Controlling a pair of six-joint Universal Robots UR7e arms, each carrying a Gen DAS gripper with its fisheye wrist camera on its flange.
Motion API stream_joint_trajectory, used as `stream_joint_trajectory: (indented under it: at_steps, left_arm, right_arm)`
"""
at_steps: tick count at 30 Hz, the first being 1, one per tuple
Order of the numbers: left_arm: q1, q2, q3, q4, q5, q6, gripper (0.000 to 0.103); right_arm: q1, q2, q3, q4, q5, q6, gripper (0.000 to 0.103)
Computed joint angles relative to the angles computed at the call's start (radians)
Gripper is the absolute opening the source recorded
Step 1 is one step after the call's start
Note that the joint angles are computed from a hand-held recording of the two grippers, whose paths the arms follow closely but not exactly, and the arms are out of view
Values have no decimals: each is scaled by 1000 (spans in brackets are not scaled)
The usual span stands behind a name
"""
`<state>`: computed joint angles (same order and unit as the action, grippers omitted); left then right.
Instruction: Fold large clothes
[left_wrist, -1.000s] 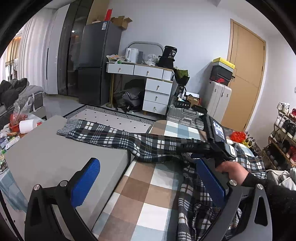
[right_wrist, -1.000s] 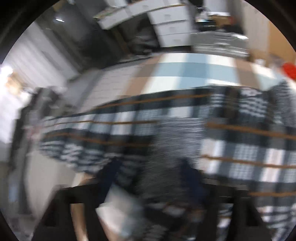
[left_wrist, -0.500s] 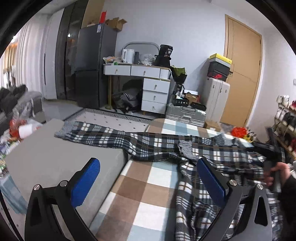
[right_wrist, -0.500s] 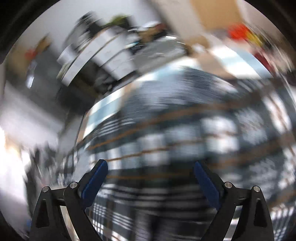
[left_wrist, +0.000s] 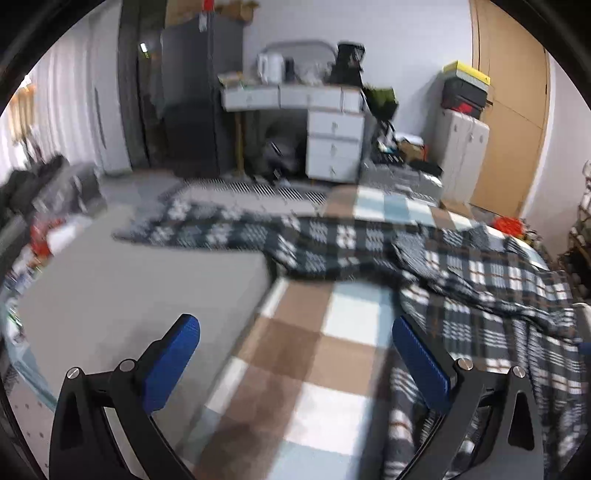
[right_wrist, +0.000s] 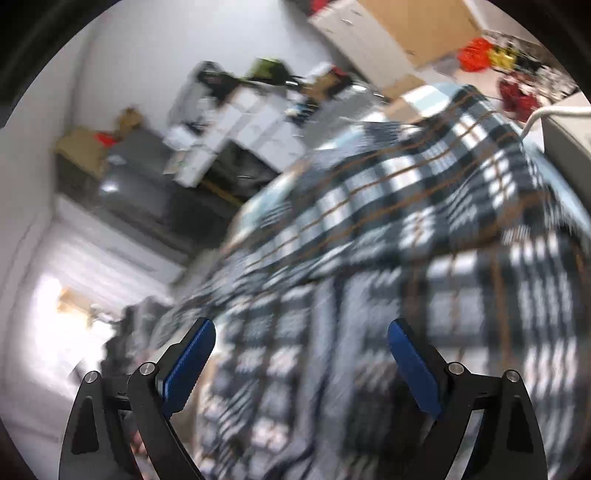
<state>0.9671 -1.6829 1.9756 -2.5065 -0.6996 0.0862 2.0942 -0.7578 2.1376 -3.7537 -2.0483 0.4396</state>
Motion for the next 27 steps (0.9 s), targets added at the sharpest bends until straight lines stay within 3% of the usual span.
stream_joint_trajectory:
  at_steps: [2,4,7,9,11,13,16,18,19,23,27]
  left_arm:
    - [12,-20,-12,50,-87,-40,102]
    - [2,-39,5,19,-99,-51,102]
    - [-17,-61,10,4,-52,-69,102]
    - [-14,-71,-8,10,-55,-60,102]
    - [9,-80,-47,24,-75,-49,102]
    - [65,-67,-124,84,-126,-62,102]
    - [187,1,-305,214,-193,-157,102]
    - [263,59,-432,318,-269,-219,102]
    - [313,96,-508,362,-339,-219,102]
    - [431,193,-677,389,-525,-262,102]
    - [490,301,-826,466,-562,-335,102]
  right_arm:
    - [62,60,32,-159,-10,-12,99]
    - [127,132,46,-307,-42,-35,100]
    - [205,145,20,-288,-173,-92,102]
    - [220,149,28,-339,-172,-159,102]
    - [225,149,28,-384,-167,-160,103]
    - [199,141,54,-444,-71,-127,103]
    - [213,142,70,-476,-28,-97,103]
    - [226,137,72,-460,-41,-84,103]
    - [225,137,73,-455,-43,-85,103]
    - [230,139,72,-447,-60,-86,103]
    - [213,147,71,-444,-43,-64,103]
